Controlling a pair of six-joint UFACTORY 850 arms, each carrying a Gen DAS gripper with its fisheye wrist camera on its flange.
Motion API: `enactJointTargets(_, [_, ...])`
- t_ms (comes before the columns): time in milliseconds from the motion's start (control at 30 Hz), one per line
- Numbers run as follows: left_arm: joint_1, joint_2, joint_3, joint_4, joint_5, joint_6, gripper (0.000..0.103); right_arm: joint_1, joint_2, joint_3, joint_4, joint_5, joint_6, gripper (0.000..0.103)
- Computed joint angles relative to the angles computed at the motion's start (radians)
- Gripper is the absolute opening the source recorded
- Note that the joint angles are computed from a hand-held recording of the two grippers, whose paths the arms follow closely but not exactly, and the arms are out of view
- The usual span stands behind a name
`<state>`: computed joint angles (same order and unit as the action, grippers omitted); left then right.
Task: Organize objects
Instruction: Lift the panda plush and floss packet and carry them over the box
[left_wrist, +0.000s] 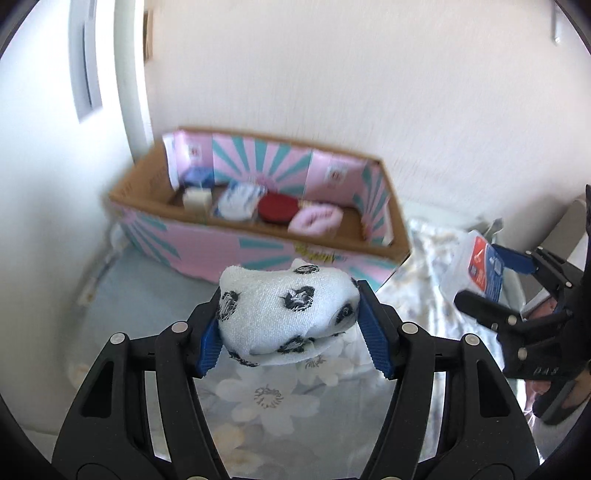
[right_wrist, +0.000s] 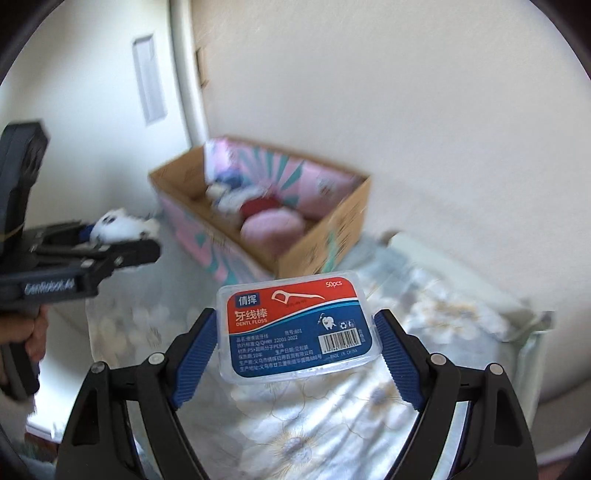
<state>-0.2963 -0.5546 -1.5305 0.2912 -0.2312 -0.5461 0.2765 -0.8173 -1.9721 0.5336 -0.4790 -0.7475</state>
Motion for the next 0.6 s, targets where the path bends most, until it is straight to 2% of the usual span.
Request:
enactJointTargets(133, [0.008, 0.046, -0.01, -0.035, -0.01, 0.078, 0.061, 0.015, 0.079, 0.038, -0.179, 0.052, 0.233, 0.082])
enactJointTargets(267, [0.028, 0.067, -0.045, -0.197, -0.027, 0.269, 0.061, 0.037, 0.136, 0.06, -0.371, 0.082, 0.502, 0.082])
enactJointTargets(400, [0.047, 0.068, -0.088, -0.323, -0.051, 0.451, 0.061, 0.059, 0.154, 0.04, -0.563, 0.053, 0.79, 0.082])
enactJointTargets(467, [0.063, 0.066, -0.11, -0.438, -0.064, 0.591, 0.061, 0.074, 0.152, 0.019, -0.684, 0.017, 0.948, 0.082])
enactJointTargets(600, [0.089, 0.047, -0.155, -0.543, -0.098, 0.737, 0.061, 0.096, 0.142, -0.014, -0.816, -0.028, 1.131, 0.082])
